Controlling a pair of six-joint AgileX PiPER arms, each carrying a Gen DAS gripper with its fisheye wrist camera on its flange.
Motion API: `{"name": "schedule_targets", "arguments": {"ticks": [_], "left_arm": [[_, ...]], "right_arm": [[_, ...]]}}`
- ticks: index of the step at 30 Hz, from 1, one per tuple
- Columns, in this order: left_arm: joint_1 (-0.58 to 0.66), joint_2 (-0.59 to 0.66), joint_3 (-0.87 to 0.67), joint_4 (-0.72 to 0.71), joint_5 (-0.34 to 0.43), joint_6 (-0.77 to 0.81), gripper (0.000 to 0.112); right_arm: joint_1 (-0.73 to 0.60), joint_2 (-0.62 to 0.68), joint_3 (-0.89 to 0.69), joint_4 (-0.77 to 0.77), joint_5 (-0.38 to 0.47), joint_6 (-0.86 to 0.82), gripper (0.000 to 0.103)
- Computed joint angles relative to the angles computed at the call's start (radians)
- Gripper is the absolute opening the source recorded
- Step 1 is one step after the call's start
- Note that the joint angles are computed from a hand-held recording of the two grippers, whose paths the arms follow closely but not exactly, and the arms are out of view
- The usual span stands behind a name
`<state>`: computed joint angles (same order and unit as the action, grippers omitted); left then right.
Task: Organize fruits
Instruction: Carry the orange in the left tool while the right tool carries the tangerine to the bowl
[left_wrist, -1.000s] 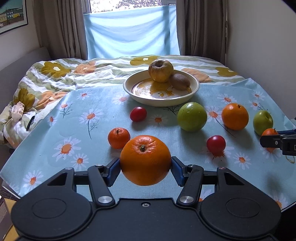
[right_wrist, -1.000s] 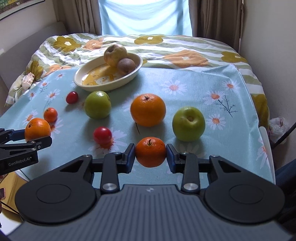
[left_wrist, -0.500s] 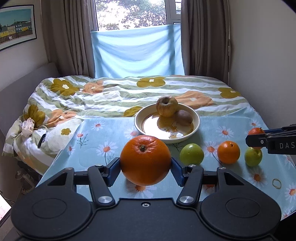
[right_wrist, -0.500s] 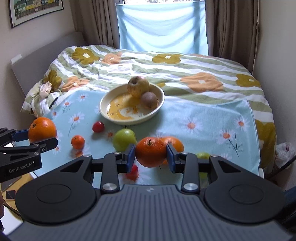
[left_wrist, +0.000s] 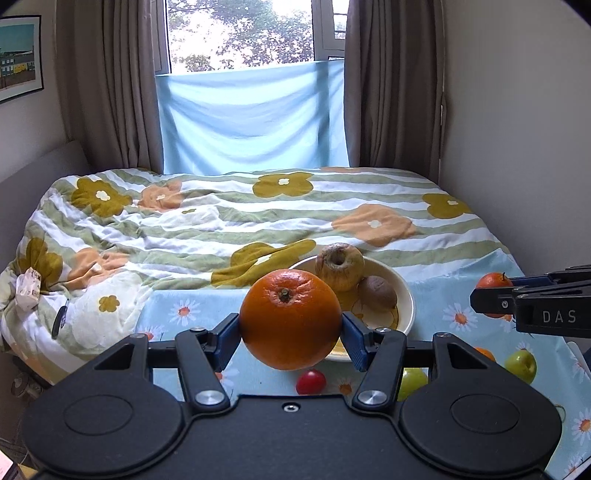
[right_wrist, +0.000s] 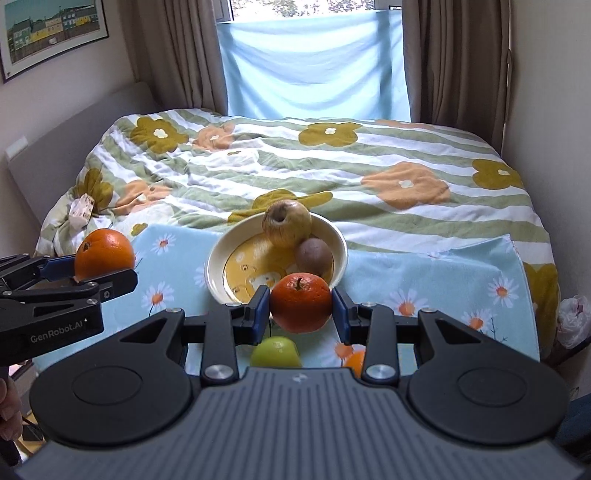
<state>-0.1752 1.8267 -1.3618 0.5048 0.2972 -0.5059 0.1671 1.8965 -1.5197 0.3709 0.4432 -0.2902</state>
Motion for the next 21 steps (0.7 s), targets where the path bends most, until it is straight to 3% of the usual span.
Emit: {"name": "schedule_targets", "arguments": {"ticks": [4, 9, 16, 21], "left_arm": [[0.053, 0.11, -0.138, -0.257, 0.003, 0.309, 0.062], [0.105, 0.27, -0.351, -0.536, 0.081, 0.641, 0.062], [0.133, 0.512, -0.709, -0.656, 0.262, 0.803, 0.062], [0.136, 0.73, -1.072, -0.658, 0.452, 0.832, 0.062]], "right_arm": [[0.041, 0.103, -0.152, -0.164, 0.047, 0.202, 0.051], [0.079, 0.234, -0.335, -0.307, 0.12, 0.389, 0.051], [0.103, 0.419, -0.614, -0.416, 0.258, 0.546, 0.051], [0.104, 0.541, -0.813, -0.448, 0.367, 0.593, 0.051]]}}
